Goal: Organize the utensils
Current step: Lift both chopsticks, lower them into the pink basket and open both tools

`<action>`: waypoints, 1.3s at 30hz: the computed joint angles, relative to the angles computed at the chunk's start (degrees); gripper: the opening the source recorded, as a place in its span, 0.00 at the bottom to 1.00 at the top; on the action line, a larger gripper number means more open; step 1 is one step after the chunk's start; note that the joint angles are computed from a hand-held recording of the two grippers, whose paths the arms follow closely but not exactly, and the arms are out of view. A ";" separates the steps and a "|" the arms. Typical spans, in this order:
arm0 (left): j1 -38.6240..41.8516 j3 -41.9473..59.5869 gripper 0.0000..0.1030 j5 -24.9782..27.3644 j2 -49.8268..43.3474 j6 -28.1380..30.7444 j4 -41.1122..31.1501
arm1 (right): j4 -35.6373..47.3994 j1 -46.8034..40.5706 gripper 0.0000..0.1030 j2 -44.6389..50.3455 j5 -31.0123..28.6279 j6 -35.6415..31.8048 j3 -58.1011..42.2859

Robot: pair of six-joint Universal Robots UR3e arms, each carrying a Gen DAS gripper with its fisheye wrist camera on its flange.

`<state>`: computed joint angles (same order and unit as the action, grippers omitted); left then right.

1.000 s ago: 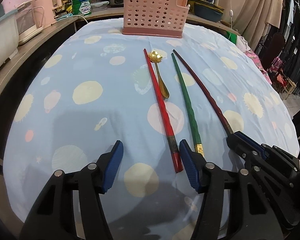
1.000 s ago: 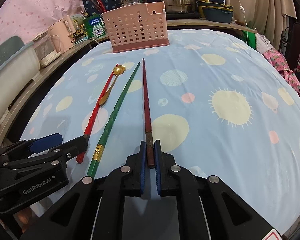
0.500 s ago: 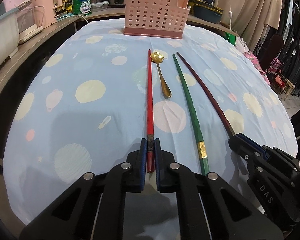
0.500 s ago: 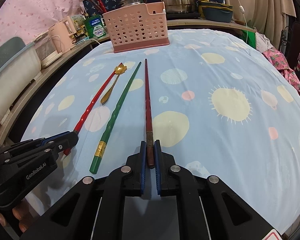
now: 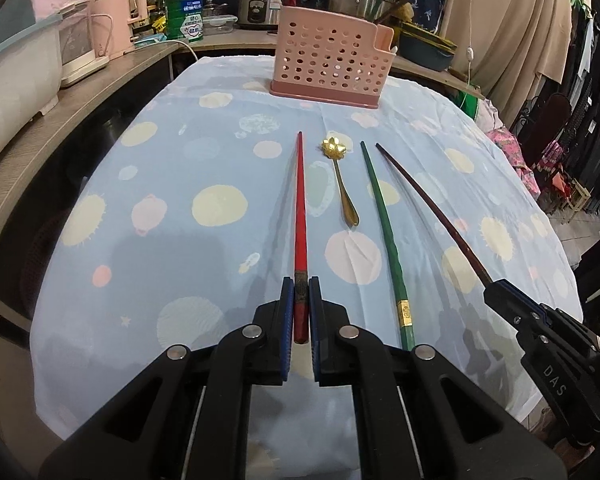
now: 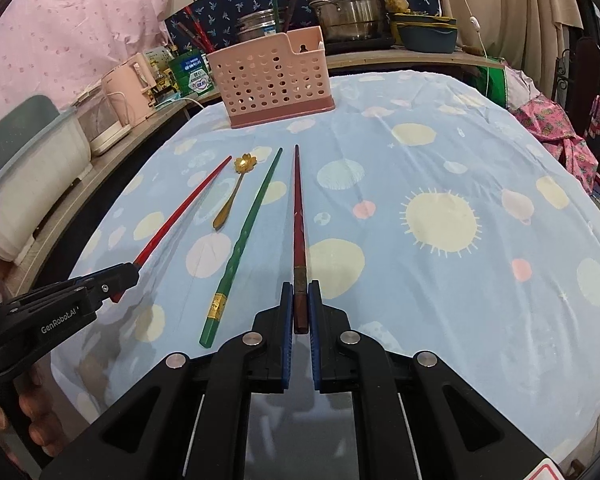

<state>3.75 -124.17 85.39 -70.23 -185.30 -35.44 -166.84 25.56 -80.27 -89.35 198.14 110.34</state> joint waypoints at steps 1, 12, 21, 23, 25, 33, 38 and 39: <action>0.45 0.30 0.07 -0.36 0.67 0.07 -0.58 | 0.03 -0.21 0.07 -0.65 0.14 0.13 0.07; 6.28 5.71 0.07 -4.76 6.26 2.00 -6.38 | 1.16 -3.91 0.07 -7.36 2.89 1.03 -0.36; 9.45 14.67 0.07 -6.92 3.88 2.64 -7.23 | 3.25 -7.92 0.07 -9.14 5.07 0.32 -6.81; 9.92 17.36 0.07 -7.50 2.41 2.44 -7.10 | 3.55 -8.83 0.07 -8.76 5.65 0.13 -9.20; 10.12 19.58 0.07 -7.79 1.29 2.28 -7.18 | 3.95 -9.58 0.07 -7.96 6.38 0.26 -11.88; 8.72 29.52 0.07 -6.29 -5.75 1.37 -5.52 | 5.40 -10.07 0.07 -3.04 5.77 -0.40 -22.59; 7.17 36.64 0.07 -4.72 -10.97 1.15 -4.86 | 6.73 -10.19 0.07 0.60 5.87 -0.75 -29.43; 6.78 38.70 0.07 -4.36 -12.40 1.08 -4.98 | 7.10 -10.33 0.07 1.48 6.17 -0.75 -30.98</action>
<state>10.53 -85.47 81.03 -82.62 -184.22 -40.42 -159.75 15.24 -78.79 -83.18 197.39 79.37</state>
